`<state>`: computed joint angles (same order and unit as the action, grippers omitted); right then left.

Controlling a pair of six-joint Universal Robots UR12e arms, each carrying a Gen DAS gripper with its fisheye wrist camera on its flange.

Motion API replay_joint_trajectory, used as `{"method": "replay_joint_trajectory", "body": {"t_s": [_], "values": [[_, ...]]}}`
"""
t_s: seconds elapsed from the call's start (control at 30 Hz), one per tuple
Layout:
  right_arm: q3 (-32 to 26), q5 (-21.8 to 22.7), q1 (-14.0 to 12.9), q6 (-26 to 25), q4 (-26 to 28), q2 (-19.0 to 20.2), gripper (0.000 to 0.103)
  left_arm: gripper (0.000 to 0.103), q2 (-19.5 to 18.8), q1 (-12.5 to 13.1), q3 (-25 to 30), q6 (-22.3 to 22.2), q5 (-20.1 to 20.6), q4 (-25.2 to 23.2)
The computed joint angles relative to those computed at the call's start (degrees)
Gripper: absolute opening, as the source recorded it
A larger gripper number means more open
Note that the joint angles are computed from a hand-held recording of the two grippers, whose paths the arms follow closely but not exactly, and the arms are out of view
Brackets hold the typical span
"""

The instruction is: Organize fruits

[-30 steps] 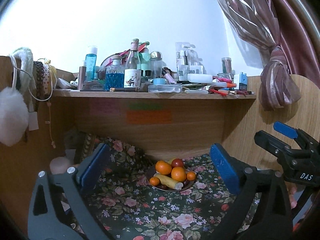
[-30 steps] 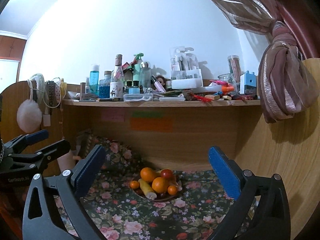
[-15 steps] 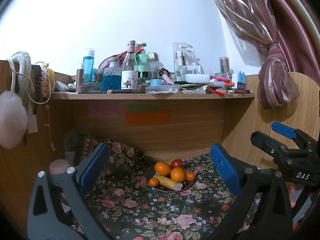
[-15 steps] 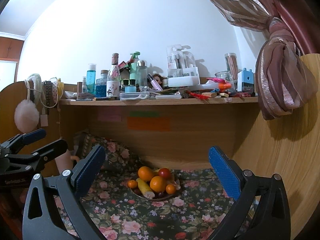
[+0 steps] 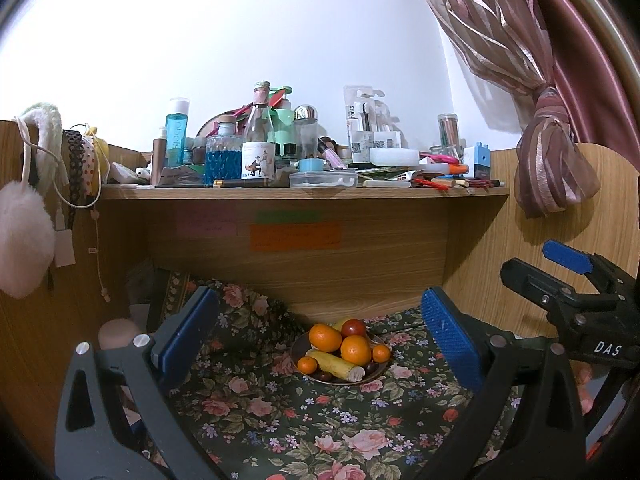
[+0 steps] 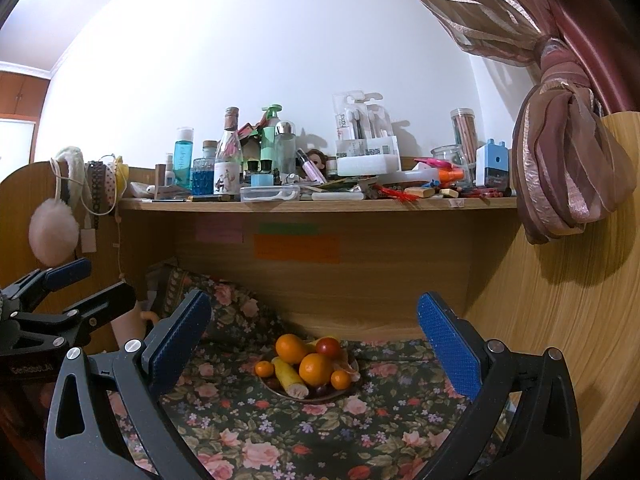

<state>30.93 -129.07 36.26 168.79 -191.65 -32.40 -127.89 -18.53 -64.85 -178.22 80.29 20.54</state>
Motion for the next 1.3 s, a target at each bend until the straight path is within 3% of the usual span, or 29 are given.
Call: {"method": "replay_joint_trajectory", "body": {"t_s": [0.77,1.3], "values": [[0.3,0.9,0.0,-0.3,-0.2,-0.2,0.103,0.103,-0.1,0.1,0.3,0.2,-1.3,-0.5],[-1.6,-1.1,0.3,0.1,0.9,0.9,0.103,0.103,-0.6,0.5,1.2,-0.5,-2.9,-1.7]]}}
